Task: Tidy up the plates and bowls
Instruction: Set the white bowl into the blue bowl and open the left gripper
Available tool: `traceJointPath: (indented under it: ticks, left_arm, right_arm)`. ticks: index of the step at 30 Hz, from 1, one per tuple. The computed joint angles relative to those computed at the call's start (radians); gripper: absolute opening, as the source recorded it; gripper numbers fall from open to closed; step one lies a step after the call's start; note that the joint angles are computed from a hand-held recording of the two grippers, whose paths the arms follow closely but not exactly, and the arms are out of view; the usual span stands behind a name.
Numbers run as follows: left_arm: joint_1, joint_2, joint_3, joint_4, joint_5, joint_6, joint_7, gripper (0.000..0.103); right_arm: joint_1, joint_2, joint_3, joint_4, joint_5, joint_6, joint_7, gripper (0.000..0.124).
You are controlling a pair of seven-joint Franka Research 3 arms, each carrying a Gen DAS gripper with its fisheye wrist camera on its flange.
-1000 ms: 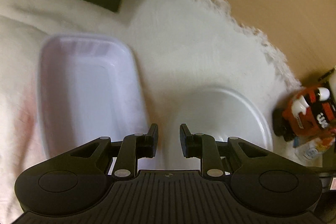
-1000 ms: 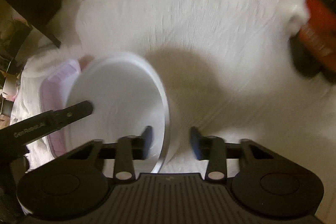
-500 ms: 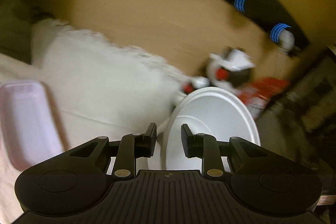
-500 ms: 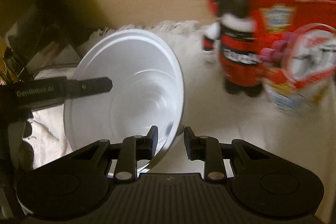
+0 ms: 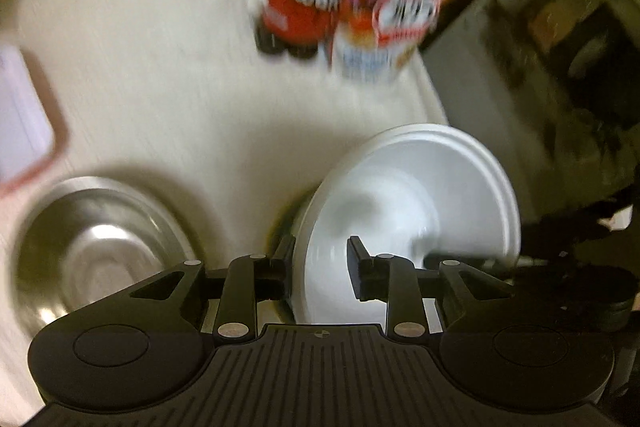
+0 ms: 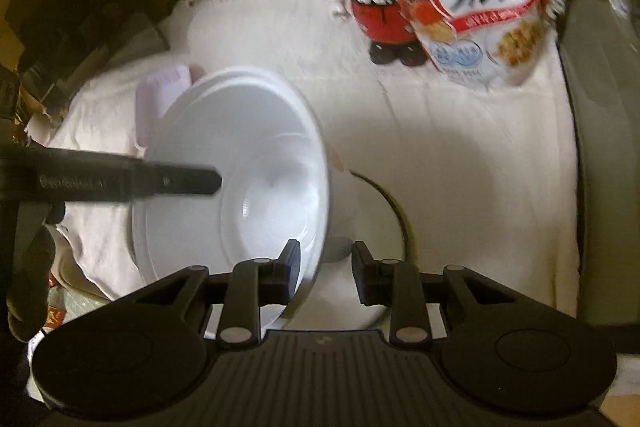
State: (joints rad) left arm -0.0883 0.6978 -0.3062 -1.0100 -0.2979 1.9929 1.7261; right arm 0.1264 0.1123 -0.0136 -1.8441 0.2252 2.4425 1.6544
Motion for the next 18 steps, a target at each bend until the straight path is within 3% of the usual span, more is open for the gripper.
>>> traceJointPath:
  ticks: [2,8,13,18]
  left_arm:
    - [0.005,0.022,-0.009,0.015,-0.021,-0.015,-0.009,0.029]
    - [0.033,-0.076,-0.021,-0.161,-0.076,0.188,0.015,0.03]
    - [0.001,-0.131,0.008,-0.26,0.019,0.302,0.063,0.03]
    - [0.044,-0.134,-0.034,-0.304,-0.043,0.301,0.14,0.029]
  right_arm:
    - [0.002,-0.014,-0.007,-0.034,-0.033,0.029,0.024,0.031]
    - [0.007,-0.048,-0.02,-0.116,-0.211,0.164,0.151,0.035]
    - [0.012,-0.038,-0.022,-0.136,-0.325,0.211,0.242,0.036]
    - [0.021,-0.008,-0.022,-0.132,-0.378,0.205,0.269,0.037]
